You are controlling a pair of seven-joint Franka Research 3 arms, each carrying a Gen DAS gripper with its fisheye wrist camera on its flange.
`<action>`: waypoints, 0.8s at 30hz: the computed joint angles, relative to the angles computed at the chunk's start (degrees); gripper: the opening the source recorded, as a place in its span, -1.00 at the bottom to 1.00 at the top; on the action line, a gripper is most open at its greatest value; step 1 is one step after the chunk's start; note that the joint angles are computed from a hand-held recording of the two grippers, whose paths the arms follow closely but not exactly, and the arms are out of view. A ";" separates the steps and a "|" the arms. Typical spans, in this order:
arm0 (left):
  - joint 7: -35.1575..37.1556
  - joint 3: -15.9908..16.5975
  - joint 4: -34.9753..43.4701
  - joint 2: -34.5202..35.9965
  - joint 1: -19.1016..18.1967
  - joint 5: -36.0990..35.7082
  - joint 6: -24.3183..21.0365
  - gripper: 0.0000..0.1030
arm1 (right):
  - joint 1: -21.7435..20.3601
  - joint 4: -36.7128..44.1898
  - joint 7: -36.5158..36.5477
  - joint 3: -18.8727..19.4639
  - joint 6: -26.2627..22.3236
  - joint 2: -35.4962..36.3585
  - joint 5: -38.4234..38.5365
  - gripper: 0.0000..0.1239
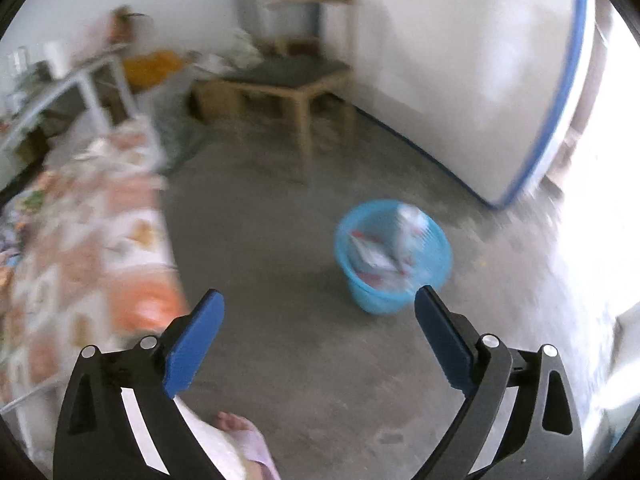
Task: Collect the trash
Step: 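Move both tools back over the table, then grasp the green chip bag with the left gripper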
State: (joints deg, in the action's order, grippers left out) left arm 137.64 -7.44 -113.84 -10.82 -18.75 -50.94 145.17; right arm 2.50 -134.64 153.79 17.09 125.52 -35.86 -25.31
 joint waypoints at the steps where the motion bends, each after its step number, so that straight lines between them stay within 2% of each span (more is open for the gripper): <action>1: 0.05 0.82 -1.44 -1.57 0.75 -0.02 0.01 0.75 | 0.03 1.41 -0.04 0.67 1.48 1.00 -0.88 0.56; 5: -3.80 4.60 -7.95 -7.34 3.30 0.12 2.10 0.75 | 1.31 7.54 -1.11 1.52 10.84 7.25 -2.83 0.56; 8: -5.85 7.17 -13.57 -11.68 4.28 0.11 6.45 0.75 | 4.20 13.18 -3.97 0.69 19.04 14.06 -1.07 0.56; 11: -7.08 9.84 -18.32 -15.24 4.65 1.41 10.14 0.75 | 8.16 20.04 -8.96 -0.64 23.40 21.64 2.44 0.56; 14: -8.92 11.96 -21.86 -17.70 4.68 3.25 12.75 0.75 | 12.35 27.45 -12.90 -1.89 25.17 29.34 5.92 0.56; 17: -11.58 13.69 -24.45 -19.94 4.87 6.14 13.38 0.75 | 16.82 34.76 -22.24 -3.68 26.58 36.82 17.53 0.56; 20: -14.61 15.51 -26.53 -21.67 4.73 8.59 13.73 0.75 | 19.27 41.42 -30.53 -3.79 24.82 42.91 27.95 0.56; 24: -18.10 17.84 -27.99 -22.57 4.40 11.01 18.02 0.75 | 20.88 49.85 -36.26 -2.86 21.58 50.68 39.21 0.55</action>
